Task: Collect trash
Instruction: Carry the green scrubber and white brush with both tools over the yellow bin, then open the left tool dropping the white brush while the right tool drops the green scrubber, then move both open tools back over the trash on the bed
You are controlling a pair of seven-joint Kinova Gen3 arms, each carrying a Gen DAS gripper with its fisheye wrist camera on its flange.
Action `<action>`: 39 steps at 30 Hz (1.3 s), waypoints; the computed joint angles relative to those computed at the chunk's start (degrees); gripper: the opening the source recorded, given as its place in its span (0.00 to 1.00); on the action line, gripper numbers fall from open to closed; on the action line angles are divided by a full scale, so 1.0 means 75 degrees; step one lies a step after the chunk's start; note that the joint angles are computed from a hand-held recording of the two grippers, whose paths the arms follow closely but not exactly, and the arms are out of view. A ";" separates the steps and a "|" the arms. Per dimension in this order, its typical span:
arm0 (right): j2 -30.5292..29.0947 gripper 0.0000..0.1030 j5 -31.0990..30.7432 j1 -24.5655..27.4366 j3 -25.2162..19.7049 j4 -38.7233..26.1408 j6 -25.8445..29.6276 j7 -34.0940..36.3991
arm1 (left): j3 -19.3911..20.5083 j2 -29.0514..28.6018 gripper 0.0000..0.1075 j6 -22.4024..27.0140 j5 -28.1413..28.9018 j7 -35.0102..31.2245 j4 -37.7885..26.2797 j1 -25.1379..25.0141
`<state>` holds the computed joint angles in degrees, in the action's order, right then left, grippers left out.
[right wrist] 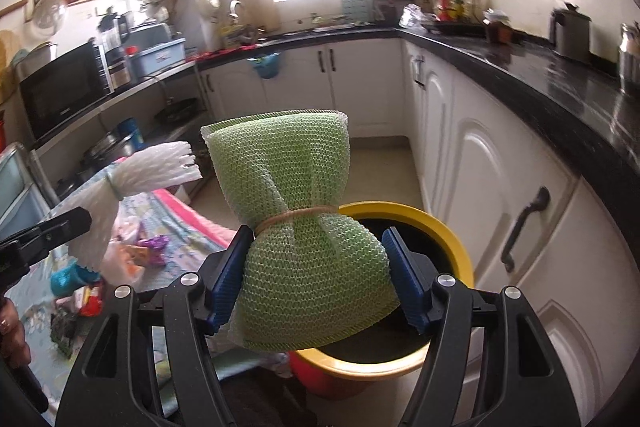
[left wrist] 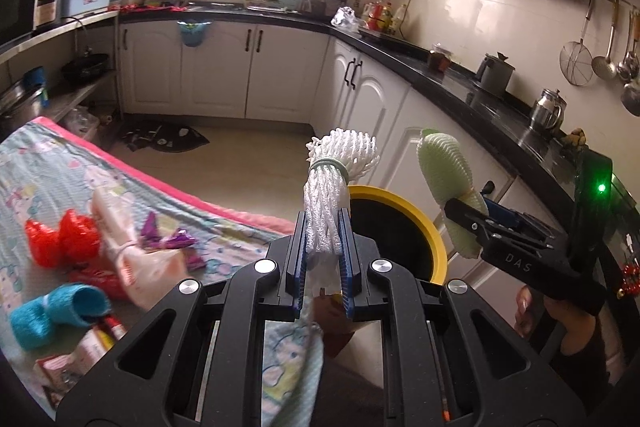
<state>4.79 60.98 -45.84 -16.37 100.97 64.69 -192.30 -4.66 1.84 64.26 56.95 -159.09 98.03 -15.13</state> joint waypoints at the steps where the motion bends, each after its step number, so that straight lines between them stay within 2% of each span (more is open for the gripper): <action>1: -0.0005 0.62 -0.0035 0.0032 0.0026 0.0060 -0.0012 -0.0056 | 0.0041 0.0025 0.09 -0.0057 -0.0018 0.0017 0.0006 0.0046; 10: 0.0160 0.64 -0.0554 0.0456 0.0273 0.0480 -0.0343 -0.0349 | 0.0633 0.0473 0.09 -0.0764 -0.0463 0.0526 -0.0074 0.0724; 15: 0.0383 0.64 -0.0715 0.0601 0.0457 0.0628 -0.0660 -0.0342 | 0.0953 0.0915 0.09 -0.1206 -0.0928 0.1099 -0.0289 0.1117; 18: 0.0462 0.70 -0.0694 0.0719 0.0603 0.0788 -0.1048 -0.0417 | 0.1135 0.1184 0.10 -0.1395 -0.1185 0.1451 -0.0431 0.1274; 19: 0.0501 0.76 -0.0689 0.0838 0.0551 0.0834 -0.1175 -0.0419 | 0.1187 0.1228 0.12 -0.1542 -0.1254 0.1540 -0.0424 0.1325; 21: 0.0602 0.82 -0.0668 0.0710 0.0698 0.0820 -0.1056 -0.0478 | 0.1248 0.1288 0.29 -0.1808 -0.1443 0.1780 -0.0419 0.1406; 22: 0.0628 0.83 -0.0644 0.0698 0.0713 0.0836 -0.1040 -0.0528 | 0.1272 0.1301 0.40 -0.1950 -0.1500 0.1887 -0.0397 0.1424; 23: 0.0621 0.83 -0.0669 0.0711 0.0732 0.0881 -0.1116 -0.0557 | 0.1296 0.1300 0.47 -0.2018 -0.1520 0.1917 -0.0381 0.1399; 24: 0.0622 0.83 -0.0733 0.0725 0.0750 0.0879 -0.1128 -0.0561 | 0.1309 0.1293 0.48 -0.2107 -0.1544 0.1946 -0.0357 0.1378; 26: 0.0571 0.84 -0.0762 0.0743 0.0779 0.0944 -0.1210 -0.0683 | 0.1325 0.1265 0.60 -0.2207 -0.1566 0.1968 -0.0327 0.1313; 31: 0.0511 0.84 -0.0546 0.0640 0.0694 0.0837 -0.1160 -0.0687 | 0.1207 0.0996 0.81 -0.2426 -0.1409 0.1793 -0.0092 0.1012; 34: 0.0493 0.86 -0.0351 0.0494 0.0590 0.0719 -0.1135 -0.0654 | 0.1064 0.0805 0.86 -0.2435 -0.1146 0.1533 0.0047 0.0790; 39: 0.0579 0.87 -0.0176 0.0196 0.0459 0.0333 -0.1091 -0.0374 | 0.0751 0.0527 0.86 -0.2374 -0.0787 0.1086 0.0194 0.0490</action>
<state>9.13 59.66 -44.37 -12.92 103.47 56.51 -195.10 0.97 5.79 46.46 51.05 -150.94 99.49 -11.45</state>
